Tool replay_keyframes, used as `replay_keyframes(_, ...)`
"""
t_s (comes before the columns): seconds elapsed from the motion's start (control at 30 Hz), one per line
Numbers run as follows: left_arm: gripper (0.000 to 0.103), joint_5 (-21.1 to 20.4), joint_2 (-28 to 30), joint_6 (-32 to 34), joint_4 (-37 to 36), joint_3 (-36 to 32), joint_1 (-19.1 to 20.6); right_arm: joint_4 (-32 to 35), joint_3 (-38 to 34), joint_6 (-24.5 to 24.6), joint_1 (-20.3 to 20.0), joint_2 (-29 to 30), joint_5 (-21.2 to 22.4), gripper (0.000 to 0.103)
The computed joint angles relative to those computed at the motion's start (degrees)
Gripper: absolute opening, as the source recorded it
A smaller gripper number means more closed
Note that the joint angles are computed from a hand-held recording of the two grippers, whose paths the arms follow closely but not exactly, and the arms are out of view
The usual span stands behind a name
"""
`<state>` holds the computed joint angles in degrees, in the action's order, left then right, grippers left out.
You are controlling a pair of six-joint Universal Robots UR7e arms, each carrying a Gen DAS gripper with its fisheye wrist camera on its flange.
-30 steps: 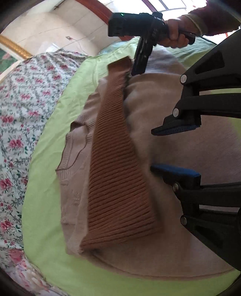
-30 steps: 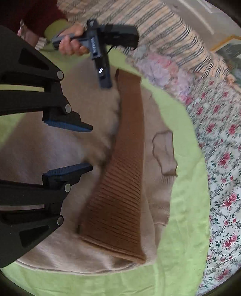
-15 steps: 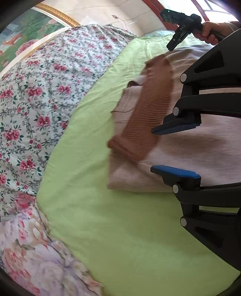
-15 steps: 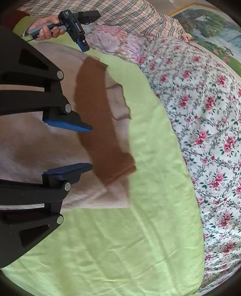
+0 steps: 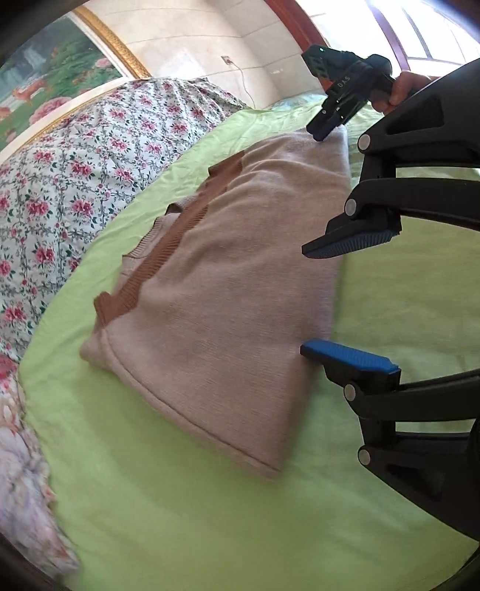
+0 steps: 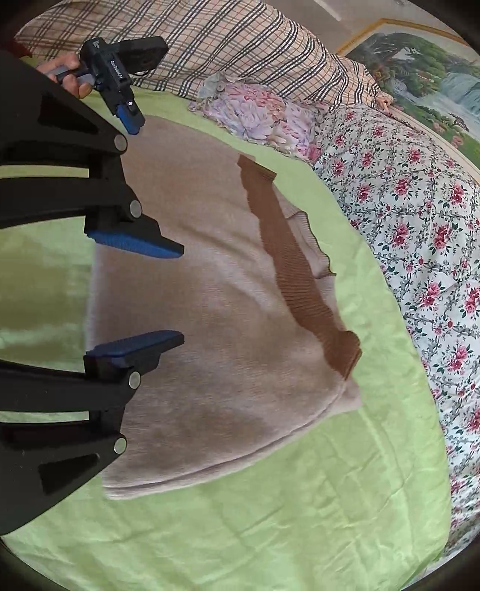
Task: Fold small clothes
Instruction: 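Grasp the folded edge of the sweater with the left gripper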
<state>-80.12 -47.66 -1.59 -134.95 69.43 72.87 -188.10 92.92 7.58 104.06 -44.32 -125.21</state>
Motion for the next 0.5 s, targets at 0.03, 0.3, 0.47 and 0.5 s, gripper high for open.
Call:
replay_keyframes(0.03,0.055,-0.6,-0.5,-1.1,-0.4,1.0,0.3,0.0,0.5,0.4,0.1,-0.1,0.0,0.044)
replay_keyframes(0.3,0.062,-0.4,-0.5,-4.1,-4.5,2.5,1.1,-0.2,2.1,1.7,0.6,0.0,1.3,0.047)
replay_keyframes(0.47,0.063,0.2,3.9,-6.3,-6.9,-3.3,1.6,0.1,1.9,1.5,0.6,-0.1,2.0,0.047)
replay_keyframes(0.5,0.063,0.4,4.8,-6.9,-7.3,-4.5,1.6,0.0,1.7,1.4,0.5,-0.1,2.2,0.048)
